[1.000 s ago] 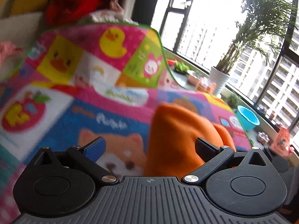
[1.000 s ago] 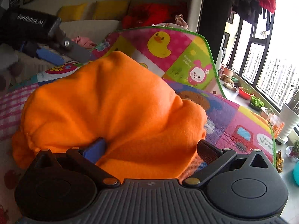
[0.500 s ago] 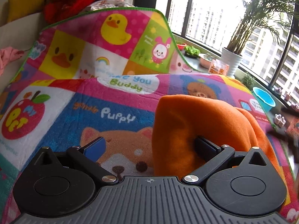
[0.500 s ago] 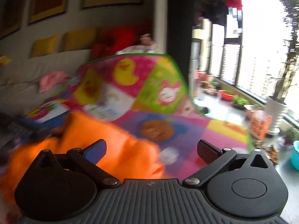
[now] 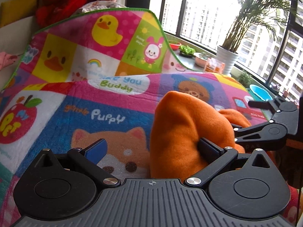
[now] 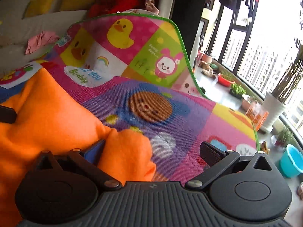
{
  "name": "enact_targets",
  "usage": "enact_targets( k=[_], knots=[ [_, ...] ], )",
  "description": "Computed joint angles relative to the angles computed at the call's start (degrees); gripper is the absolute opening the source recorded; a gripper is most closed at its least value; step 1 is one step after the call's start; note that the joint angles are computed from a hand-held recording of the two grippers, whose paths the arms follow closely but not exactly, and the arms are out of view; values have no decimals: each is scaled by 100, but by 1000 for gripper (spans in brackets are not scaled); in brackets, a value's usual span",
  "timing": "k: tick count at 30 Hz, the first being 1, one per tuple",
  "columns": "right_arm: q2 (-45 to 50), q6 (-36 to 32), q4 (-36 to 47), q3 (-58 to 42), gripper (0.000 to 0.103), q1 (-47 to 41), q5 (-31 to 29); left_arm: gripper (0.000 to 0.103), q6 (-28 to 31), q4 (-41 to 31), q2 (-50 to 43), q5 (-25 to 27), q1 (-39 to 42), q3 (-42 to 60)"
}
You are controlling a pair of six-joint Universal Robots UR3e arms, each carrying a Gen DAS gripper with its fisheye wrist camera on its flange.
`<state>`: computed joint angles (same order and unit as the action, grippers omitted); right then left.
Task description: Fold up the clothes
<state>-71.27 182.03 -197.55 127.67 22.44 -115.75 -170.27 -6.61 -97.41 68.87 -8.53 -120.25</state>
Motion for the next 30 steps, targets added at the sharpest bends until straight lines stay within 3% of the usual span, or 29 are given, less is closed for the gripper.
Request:
enact_targets(
  k=[8,12,14,16,20,24,27,30],
  knots=[
    [-193,38,-259,466,103,128,-308,103,-282,-127,682,-1046,573,-194],
    [-485,17,-282,687,103,298,-560,103,-15,-266,131,-49,-46,289],
    [-779,31,-355,841,103,427,-642,103,-18,-99,-159,143,-181,318],
    [-1245,89,-507,1063,103,538,-491,103,-107,-48,-269,79,-159,323],
    [-2044,188,-224,1283,103,600,546,103,-9,-75,-217,131,-192,327],
    [-1115,320,510,816,103,1124,26,103,64,-116,-108,89,-143,228],
    [-1092,809,100,1182,103,1028,248,103,179,-124,-13,1,-90,116],
    [-1511,1087,294,1423,103,865,570,103,169,-97,1,11,-95,98]
  ],
)
